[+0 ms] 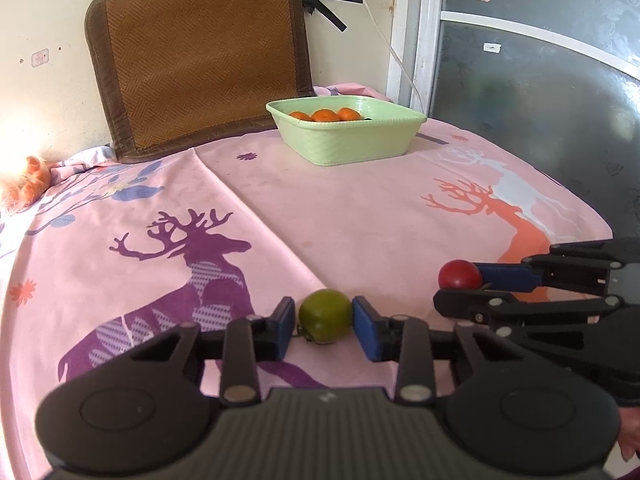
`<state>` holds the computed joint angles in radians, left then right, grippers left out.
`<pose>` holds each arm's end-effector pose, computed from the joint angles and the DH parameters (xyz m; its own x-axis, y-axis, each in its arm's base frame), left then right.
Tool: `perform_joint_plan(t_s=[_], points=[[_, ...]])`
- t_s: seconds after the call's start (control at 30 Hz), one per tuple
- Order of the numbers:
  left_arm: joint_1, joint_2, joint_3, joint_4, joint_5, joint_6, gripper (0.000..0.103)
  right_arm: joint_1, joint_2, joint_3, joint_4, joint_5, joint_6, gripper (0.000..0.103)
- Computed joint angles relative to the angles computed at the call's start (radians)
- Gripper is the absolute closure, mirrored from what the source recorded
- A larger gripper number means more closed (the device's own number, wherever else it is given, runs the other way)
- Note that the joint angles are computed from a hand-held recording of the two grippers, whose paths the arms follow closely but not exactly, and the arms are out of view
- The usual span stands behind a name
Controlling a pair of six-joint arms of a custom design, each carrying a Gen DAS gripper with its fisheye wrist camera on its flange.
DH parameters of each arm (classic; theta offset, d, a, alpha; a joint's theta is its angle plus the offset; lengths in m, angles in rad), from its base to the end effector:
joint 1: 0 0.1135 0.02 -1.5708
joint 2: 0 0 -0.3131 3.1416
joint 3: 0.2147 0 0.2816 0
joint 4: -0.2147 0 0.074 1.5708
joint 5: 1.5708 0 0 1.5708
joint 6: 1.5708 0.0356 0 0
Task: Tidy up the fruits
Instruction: 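Carry both held tomatoes over the green bowl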
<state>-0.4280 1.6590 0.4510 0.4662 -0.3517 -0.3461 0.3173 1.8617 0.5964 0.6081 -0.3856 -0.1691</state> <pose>0.2603 -0.1053 0.1169 -0.6320 -0.0617 -0.7725 -0.0593 0.9978 -0.0312 0.3136 0.1171 0.1037 -0.4759 -0.3204 -0.8191 -0.6615 0.7441 0.0933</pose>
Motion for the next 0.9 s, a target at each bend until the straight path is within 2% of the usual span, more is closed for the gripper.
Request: perform_joint_plan(t_s=[0.9], points=[[-0.025, -0.053, 0.0, -0.068, -0.027, -0.045, 0.074, 0.008, -0.043, -0.058, 0.057, 0.018, 0.015, 0.073]])
